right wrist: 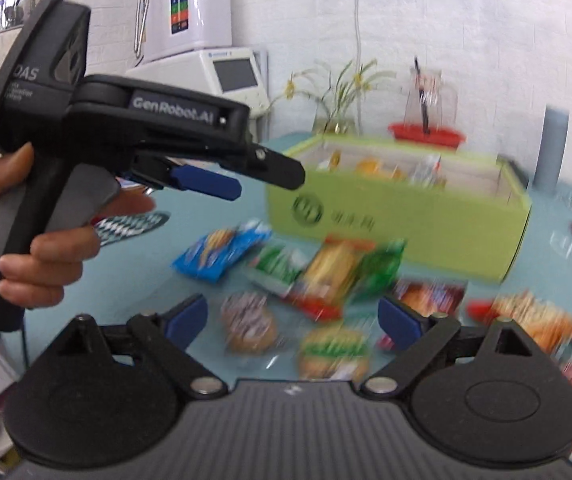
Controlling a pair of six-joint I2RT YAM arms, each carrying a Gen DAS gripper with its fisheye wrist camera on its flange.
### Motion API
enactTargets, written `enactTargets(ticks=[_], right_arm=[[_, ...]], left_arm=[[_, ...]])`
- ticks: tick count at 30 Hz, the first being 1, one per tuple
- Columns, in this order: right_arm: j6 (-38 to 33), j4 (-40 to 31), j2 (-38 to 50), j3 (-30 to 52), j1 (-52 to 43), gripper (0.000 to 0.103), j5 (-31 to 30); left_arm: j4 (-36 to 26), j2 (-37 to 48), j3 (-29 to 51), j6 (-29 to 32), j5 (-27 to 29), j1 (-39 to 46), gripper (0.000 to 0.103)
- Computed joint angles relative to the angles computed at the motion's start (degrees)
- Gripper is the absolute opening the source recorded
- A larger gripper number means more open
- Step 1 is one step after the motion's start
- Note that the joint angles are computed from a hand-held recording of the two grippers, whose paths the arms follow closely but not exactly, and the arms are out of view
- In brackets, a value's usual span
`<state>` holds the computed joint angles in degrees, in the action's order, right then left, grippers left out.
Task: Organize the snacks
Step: 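Grasp the round mooncake pack with the left gripper, then carry the mooncake pack into the green box and open the left gripper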
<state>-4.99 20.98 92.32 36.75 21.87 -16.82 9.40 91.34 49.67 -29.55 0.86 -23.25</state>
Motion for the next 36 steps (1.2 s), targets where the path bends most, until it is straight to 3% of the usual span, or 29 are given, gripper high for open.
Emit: enactTargets(ticks=[4,8,14,19,23,28,30,32,36], right_arm=[[0.7,1.0,1.6,-1.6,2.6,0.093,-1.1],[-2.9,1.6,5.5,3.0,4.3,0.093,-2.1],[-5.5,-7.7,15.1,15.8,6.5,0.094,0.6],[-2.8,-6.7,11.9,11.2,6.5,0.093,-3.6],[-0.6,-2.9,10.5,8.6,7.3,0.093,1.5],[-0.6,-5.4,13.9,13.5,8.0,0.092,3.2],[-1.6,-3.8,14.9,13.4,8.1,0.083,3.9],[-3.3,-3.0,14.2,12.6,8.6,0.064,5.5],[-2.1,-4.8,12.5,12.1,6.9,0.060,1.7]], left_arm=[[4.9,-2.3,-9.2,-8.2,1.3,-0.5,0.061],[3.4,-0.7,-8.5,-9.9,3.7,0.3,0.055],[3.3,-1.3,-8.8,-9.8,5.3,1.8,0.055],[4.1,-1.9,-11.1,-9.9,5.8,2.0,0.055],[4.7,-1.6,-11.2,-10.0,5.4,0.8,0.055],[1.1,1.4,-5.3,-5.4,4.7,0.2,0.053],[-0.5,3.1,-3.8,-4.1,5.1,0.2,0.044],[-0.4,4.0,-4.0,-2.7,4.7,-0.3,0.013],[-0.1,1.7,-6.4,-3.0,3.2,-1.6,0.011]])
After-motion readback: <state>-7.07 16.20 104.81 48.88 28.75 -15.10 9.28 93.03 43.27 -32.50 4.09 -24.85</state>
